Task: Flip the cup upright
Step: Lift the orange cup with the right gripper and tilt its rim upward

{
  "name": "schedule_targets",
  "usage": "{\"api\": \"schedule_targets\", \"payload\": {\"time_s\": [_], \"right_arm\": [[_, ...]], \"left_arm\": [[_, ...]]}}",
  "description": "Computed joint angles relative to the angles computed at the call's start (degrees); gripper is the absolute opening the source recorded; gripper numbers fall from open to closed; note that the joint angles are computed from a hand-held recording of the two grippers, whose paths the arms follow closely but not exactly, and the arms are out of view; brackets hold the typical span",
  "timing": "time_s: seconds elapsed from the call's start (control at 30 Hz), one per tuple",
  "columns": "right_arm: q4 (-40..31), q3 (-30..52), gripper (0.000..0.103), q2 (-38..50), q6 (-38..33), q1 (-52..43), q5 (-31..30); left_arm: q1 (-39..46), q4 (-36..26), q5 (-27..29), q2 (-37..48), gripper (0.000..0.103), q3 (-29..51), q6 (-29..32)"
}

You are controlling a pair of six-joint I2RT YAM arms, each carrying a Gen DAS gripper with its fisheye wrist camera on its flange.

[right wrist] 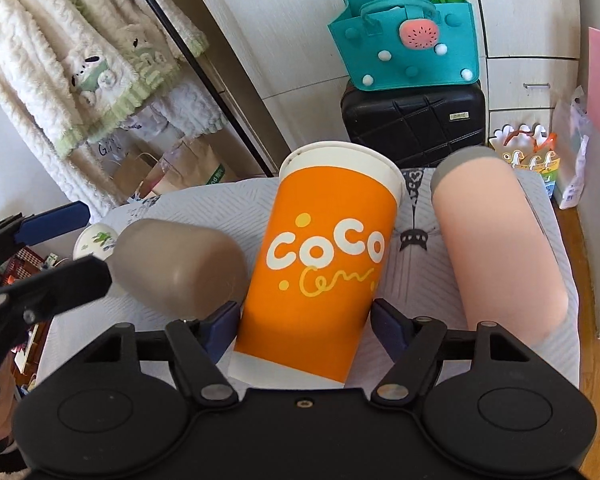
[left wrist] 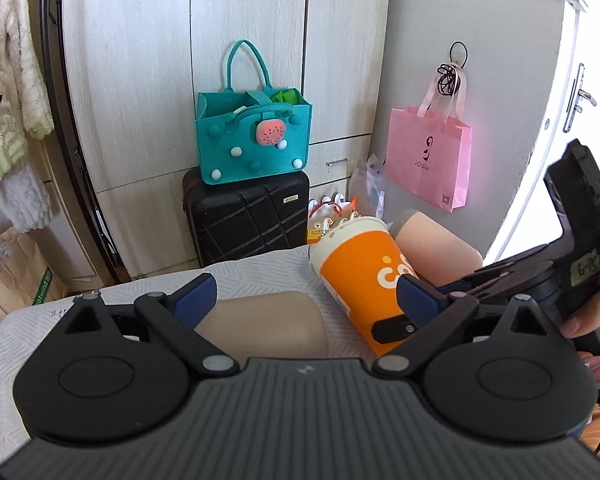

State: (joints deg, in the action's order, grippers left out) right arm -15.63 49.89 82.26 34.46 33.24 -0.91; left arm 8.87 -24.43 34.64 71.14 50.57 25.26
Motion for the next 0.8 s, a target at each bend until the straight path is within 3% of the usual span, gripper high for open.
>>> {"api": "schedule_targets", "payload": {"time_s": [0.23,0.5,0.7,0.8], "right_arm": [[1.0,-7.4,0.075,-8.5,5.0,5.3,4.7],[-0.5,-14.1,0.074,-19.3,11.5,12.9,10.4],[0.0,-15.9,0.074,-21.6,16.9,20.5,14.3],[2.9,-16.9,0.074,-21.1,18.6,22.6,11.9]], "left_arm": [[1.9,-6.5,3.2,-1.8,0.097,0.5,2.3],[3.8,-8.3,2.6,-10.5,0.098,-4.4,6.2],[9.1,-15.6,4.7,-13.1,0.098,-3.7,11.8],[13.9,-19.5,7.0,-13.8,0.098,-3.0,16.3]]}}
